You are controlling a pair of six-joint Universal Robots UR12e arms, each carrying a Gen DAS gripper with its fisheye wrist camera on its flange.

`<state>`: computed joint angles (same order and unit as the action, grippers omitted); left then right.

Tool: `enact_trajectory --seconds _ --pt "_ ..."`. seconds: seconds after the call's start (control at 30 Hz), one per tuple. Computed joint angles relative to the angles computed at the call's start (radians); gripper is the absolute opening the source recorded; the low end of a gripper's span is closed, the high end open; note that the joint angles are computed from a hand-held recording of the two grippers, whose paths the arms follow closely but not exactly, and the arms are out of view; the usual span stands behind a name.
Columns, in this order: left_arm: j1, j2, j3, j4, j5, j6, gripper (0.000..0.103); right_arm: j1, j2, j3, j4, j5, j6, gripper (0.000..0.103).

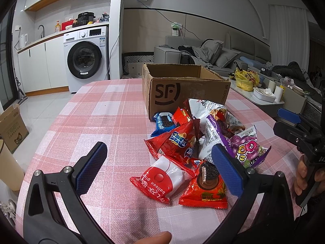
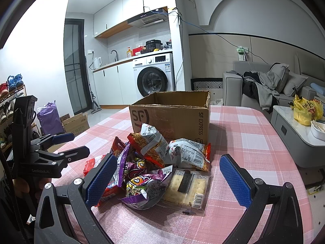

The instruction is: Organize snacks

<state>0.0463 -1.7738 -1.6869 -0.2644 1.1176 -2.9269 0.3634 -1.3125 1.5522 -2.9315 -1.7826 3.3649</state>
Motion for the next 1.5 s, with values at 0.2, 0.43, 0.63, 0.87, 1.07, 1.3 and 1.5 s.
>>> enact_trajectory --seconds 0.2,0.43,0.63,0.87,1.07,1.3,1.5 --pt "0.000 0.000 0.000 -0.001 0.000 0.000 0.103 0.000 0.000 0.000 0.000 0.001 -0.001 0.103" --pt "0.000 0.000 0.000 0.000 0.000 -0.001 0.103 -0.002 0.000 0.001 -0.001 0.003 -0.001 0.103" --pt "0.000 0.000 0.000 0.000 -0.002 0.000 0.103 -0.001 0.001 0.001 0.000 0.000 0.000 0.103" --pt "0.000 -0.002 0.008 -0.023 0.007 0.003 0.103 -0.002 -0.002 -0.013 0.047 -0.009 0.013 0.103" --pt "0.004 -0.004 0.011 -0.040 0.000 -0.019 0.102 -0.007 0.010 -0.041 0.123 -0.006 0.033 0.103" --pt "-0.001 -0.009 0.033 -0.104 0.041 0.027 0.102 -0.022 0.008 -0.063 0.219 0.055 0.069 0.103" --pt "-0.002 -0.022 0.064 -0.206 0.052 0.071 0.102 -0.023 0.013 -0.079 0.285 0.090 0.071 0.103"
